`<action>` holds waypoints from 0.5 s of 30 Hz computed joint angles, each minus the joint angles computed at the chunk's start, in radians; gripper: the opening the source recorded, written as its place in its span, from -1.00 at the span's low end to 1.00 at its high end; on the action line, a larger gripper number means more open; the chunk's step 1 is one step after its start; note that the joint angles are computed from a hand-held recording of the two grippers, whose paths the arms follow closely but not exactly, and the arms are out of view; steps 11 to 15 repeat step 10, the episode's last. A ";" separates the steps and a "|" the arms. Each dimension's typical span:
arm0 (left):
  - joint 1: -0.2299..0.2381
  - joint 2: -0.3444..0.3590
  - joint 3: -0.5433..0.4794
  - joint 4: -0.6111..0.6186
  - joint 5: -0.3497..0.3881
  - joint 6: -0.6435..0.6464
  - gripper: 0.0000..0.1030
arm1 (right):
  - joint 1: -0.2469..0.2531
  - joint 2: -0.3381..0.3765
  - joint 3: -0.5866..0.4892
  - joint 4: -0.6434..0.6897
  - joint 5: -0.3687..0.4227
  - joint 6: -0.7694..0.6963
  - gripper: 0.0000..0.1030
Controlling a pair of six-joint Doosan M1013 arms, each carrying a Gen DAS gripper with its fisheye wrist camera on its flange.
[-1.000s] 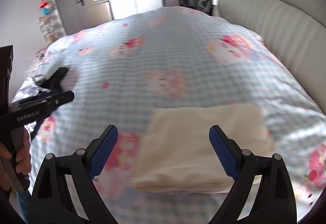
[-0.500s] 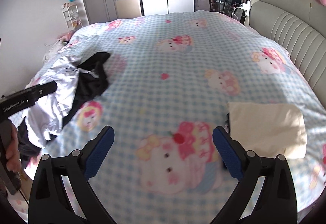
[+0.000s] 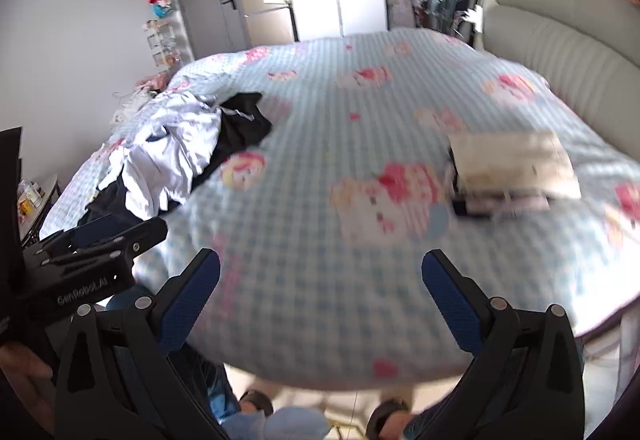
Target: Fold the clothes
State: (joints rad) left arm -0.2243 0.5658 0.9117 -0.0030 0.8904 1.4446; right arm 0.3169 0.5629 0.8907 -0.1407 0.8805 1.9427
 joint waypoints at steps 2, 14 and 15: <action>-0.006 -0.029 0.056 0.006 -0.019 -0.003 0.66 | 0.004 -0.024 0.053 -0.011 -0.012 0.023 0.98; -0.014 -0.088 0.158 0.000 -0.074 -0.029 0.66 | 0.010 -0.067 0.143 -0.044 -0.018 0.075 0.98; -0.014 -0.088 0.158 0.000 -0.074 -0.029 0.66 | 0.010 -0.067 0.143 -0.044 -0.018 0.075 0.98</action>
